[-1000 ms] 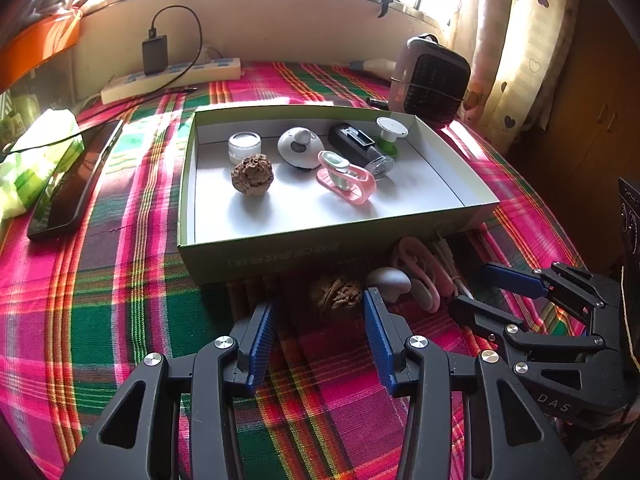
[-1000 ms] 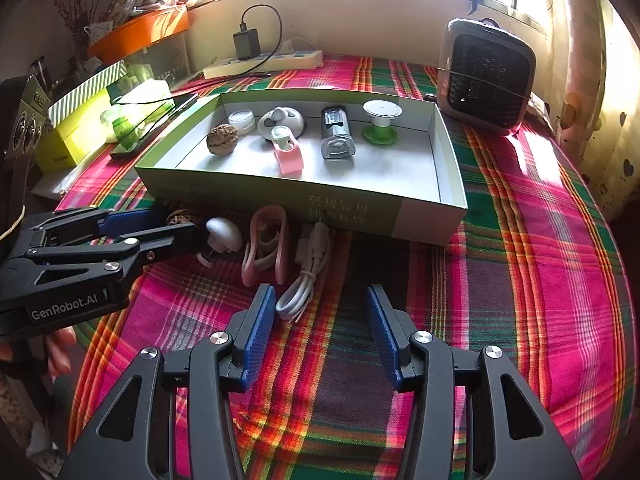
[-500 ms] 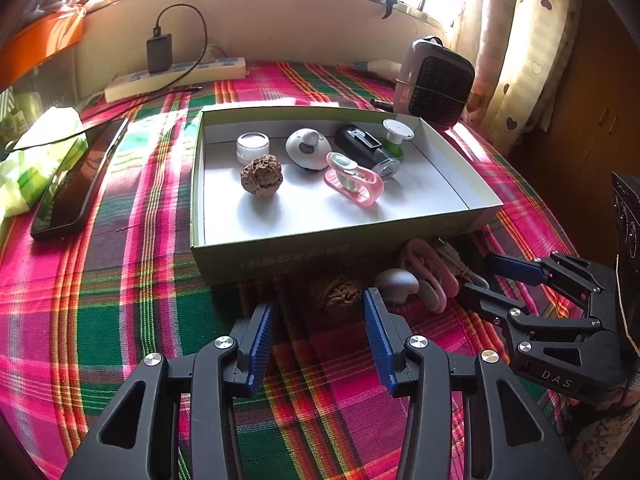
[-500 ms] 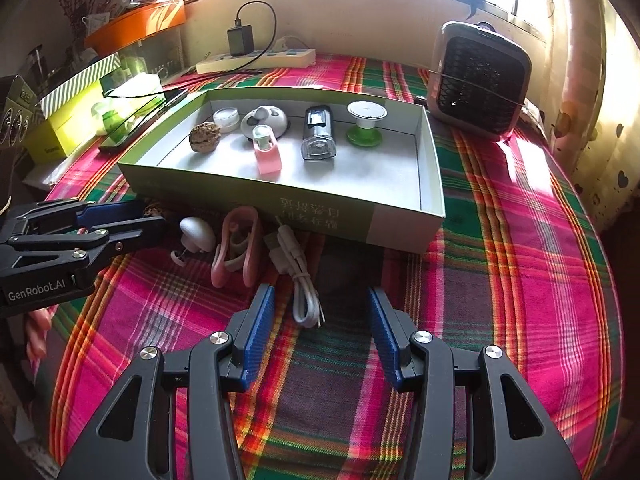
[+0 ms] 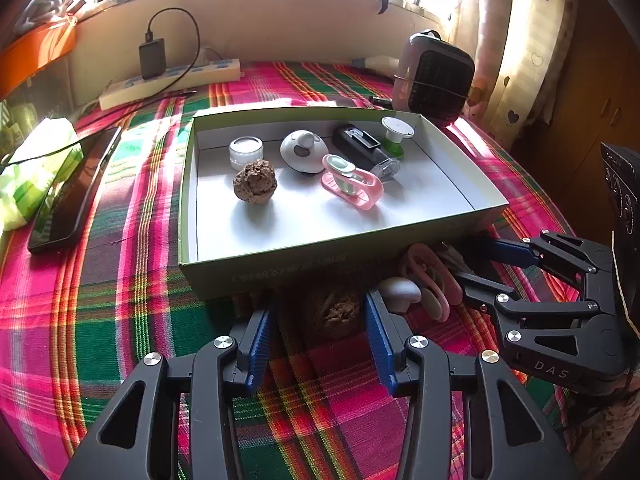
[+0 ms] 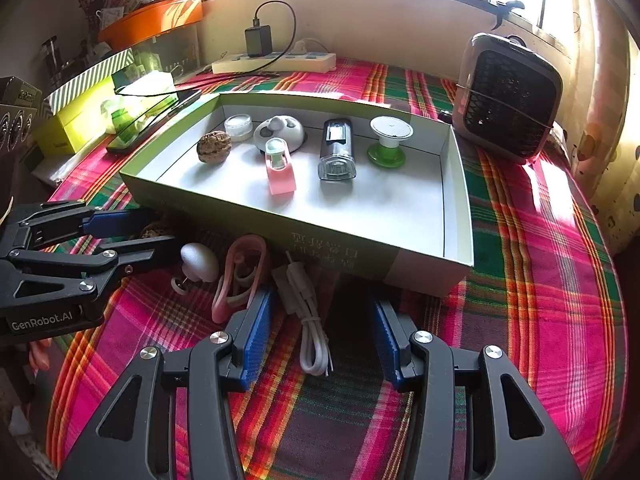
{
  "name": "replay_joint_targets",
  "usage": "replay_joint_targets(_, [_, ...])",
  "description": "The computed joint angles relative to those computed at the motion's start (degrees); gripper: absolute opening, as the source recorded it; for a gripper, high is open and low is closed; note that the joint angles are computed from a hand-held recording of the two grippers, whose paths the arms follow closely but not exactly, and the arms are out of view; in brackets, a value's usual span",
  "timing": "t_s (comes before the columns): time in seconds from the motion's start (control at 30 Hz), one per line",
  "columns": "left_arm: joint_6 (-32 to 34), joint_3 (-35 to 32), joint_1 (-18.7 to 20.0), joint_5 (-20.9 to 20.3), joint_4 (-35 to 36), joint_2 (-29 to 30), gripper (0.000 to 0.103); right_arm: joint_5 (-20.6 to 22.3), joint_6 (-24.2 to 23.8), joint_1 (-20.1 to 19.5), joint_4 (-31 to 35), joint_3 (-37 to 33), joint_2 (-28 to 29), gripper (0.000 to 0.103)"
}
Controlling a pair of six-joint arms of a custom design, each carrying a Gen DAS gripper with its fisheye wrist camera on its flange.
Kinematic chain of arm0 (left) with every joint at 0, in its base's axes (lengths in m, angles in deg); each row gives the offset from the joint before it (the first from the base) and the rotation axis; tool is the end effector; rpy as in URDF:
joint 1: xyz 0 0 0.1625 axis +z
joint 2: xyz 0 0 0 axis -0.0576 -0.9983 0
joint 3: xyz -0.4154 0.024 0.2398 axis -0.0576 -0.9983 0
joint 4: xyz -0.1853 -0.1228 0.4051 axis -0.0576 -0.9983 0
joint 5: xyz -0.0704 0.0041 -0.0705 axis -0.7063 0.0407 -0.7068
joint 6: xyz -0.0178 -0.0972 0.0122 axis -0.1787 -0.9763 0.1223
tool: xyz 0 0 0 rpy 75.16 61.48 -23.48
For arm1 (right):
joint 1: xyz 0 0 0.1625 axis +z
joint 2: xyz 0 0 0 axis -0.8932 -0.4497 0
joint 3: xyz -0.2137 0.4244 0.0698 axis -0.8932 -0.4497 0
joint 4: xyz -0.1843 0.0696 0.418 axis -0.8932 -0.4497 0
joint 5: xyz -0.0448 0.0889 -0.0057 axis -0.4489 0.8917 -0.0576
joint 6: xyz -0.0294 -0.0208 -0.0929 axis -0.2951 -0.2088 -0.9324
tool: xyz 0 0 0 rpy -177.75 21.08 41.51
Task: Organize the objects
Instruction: 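Reach the left tool to the brown walnut while the right tool reaches the white USB cable, then close the left tool on the walnut while the right tool closes on the white cable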
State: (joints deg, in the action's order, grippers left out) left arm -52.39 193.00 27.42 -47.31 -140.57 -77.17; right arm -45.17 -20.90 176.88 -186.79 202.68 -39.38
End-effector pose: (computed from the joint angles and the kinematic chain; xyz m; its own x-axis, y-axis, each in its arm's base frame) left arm -0.1125 -0.2830 0.1936 -0.8042 -0.1336 -0.5792 0.2945 0.7569 -0.5835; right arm 0.2566 -0.3562 0.0251 -0.5028 -0.6948 0.5143 -0.8275 0.5589 -0.0539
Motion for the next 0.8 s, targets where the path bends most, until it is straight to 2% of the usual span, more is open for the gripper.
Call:
replay_joint_targets(0.17, [-0.47,0.05,-0.18,0.15,0.26,-0.22,0.042,0.4,-0.02,-0.15,0.14,-0.01,-0.01,0.048])
replay_joint_targets(0.23, [-0.62,0.06,-0.2,0.1,0.22,-0.26,0.041,0.85,-0.03,-0.26,0.17,0.12,-0.11,0.044])
replay_joint_targets(0.3, [-1.22,0.0,-0.28,0.17,0.69,-0.34,0.038,0.95,-0.11,-0.25,-0.14,0.21,0.0,0.034])
replay_joint_targets(0.43, [-2.01,-0.03,-0.39,0.47,1.54,-0.46,0.036,1.16,-0.07,-0.36,-0.36,0.39,0.03,0.021])
replay_joint_targets(0.8, [-3.22,0.06,-0.66,0.69,2.72,-1.16,0.029,1.12,0.46,-0.37,-0.76,0.75,-0.03,0.02])
